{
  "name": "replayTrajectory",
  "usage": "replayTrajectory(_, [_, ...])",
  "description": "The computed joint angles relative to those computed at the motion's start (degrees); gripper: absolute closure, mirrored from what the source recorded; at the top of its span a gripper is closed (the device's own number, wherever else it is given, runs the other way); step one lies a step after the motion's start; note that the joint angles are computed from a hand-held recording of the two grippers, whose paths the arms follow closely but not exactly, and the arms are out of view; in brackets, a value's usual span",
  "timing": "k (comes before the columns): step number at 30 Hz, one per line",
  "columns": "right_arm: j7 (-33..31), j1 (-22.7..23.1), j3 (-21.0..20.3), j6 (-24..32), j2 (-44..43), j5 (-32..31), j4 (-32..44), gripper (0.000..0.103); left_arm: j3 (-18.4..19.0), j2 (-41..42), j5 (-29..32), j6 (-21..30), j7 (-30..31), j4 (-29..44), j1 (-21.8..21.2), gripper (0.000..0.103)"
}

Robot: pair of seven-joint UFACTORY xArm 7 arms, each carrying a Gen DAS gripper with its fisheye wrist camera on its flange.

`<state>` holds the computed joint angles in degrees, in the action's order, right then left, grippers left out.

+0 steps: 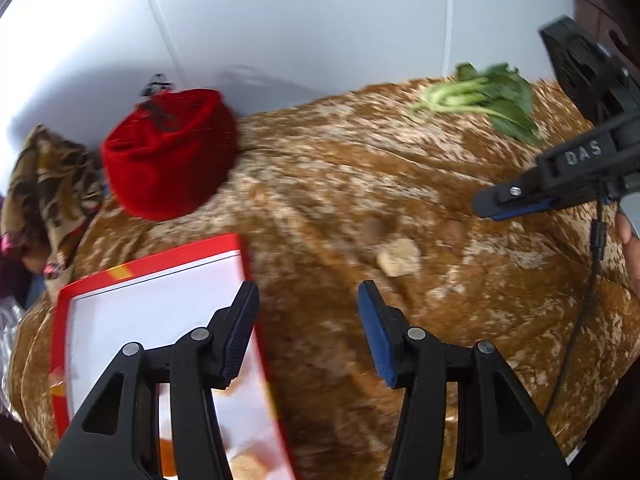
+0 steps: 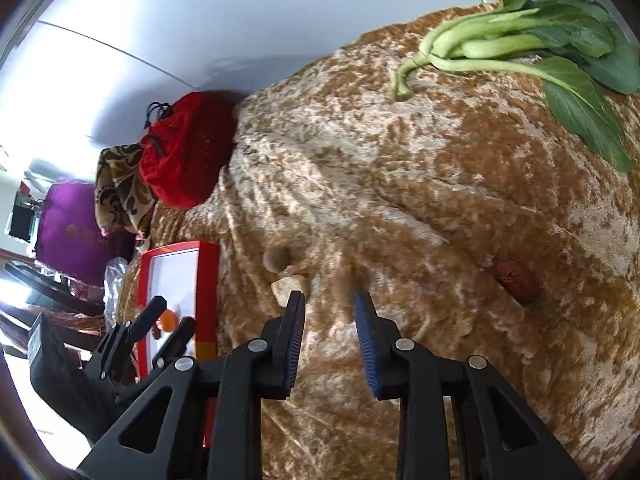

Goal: Organize fruits
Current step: 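Grasp a pale slice with the left gripper while the right gripper grasps a brown nut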

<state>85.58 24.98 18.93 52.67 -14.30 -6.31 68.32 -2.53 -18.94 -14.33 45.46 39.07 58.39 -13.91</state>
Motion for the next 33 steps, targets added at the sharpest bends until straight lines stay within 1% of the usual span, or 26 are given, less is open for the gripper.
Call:
replayTrajectory(2, [-0.1, 0.1, -0.4, -0.4, 0.2, 1.0, -0.6, 0.075, -0.9, 1.2, 0.3, 0.6, -0.5, 0.4, -0.5, 0.053])
replayTrajectory(5, [-0.6, 0.0, -1.0, -0.6, 0.9, 2.2, -1.1, 0.075, -2.0, 1.7, 1.4, -0.8, -0.4, -0.4, -1.2, 0.053])
replayTrajectory(8, [-0.9, 0.0, -1.3, -1.0, 1.5, 2.9, -1.1, 0.075, -2.1, 2.9, 0.9, -0.3, 0.5, -0.1, -2.0, 0.053])
replayTrajectory(10, [-1.0, 0.0, -1.4, -0.9, 1.9, 3.0, -0.8, 0.075, -2.5, 3.3, 1.1, -0.8, 0.6, -0.2, -2.3, 0.053])
replayTrajectory(13, [-1.4, 0.1, -1.6, -0.8, 1.9, 3.5, -0.8, 0.075, -2.3, 3.7, -0.4, -1.6, 2.2, 0.0, -3.2, 0.053])
replayTrajectory(16, [-1.7, 0.2, -2.0, -1.5, 2.0, 4.4, -1.1, 0.074, -2.6, 4.6, -1.4, -0.7, 3.3, 0.6, -3.9, 0.053])
replayTrajectory(21, [-2.2, 0.1, -2.3, -1.7, 1.9, 5.3, -1.5, 0.074, -4.0, 6.6, 1.1, -1.0, 1.4, 1.0, -3.8, 0.053])
replayTrajectory(25, [-2.3, 0.0, -2.3, -2.2, 1.8, 5.7, -1.9, 0.072, -3.7, 8.3, -0.7, 0.7, 0.7, 2.7, -3.9, 0.053])
replayTrajectory(29, [-2.2, 0.0, -2.2, -2.3, 2.4, 5.4, -1.4, 0.071, -4.0, 9.7, -0.2, 1.1, -0.2, 3.5, -3.5, 0.053])
replayTrajectory(30, [-2.3, 0.0, -2.2, -2.4, 2.8, 5.5, -1.2, 0.071, -4.1, 9.8, -0.2, 1.1, -0.3, 3.5, -3.5, 0.053])
replayTrajectory(32, [-2.5, 0.1, -2.2, -1.8, 3.9, 5.3, -0.3, 0.071, -4.0, 9.9, -0.4, 1.1, 0.0, 3.5, -3.4, 0.059])
replayTrajectory(33, [-2.7, 0.2, -2.2, -1.5, 4.5, 5.2, 0.2, 0.071, -3.9, 10.0, -0.8, 1.4, 0.3, 3.7, -3.4, 0.063])
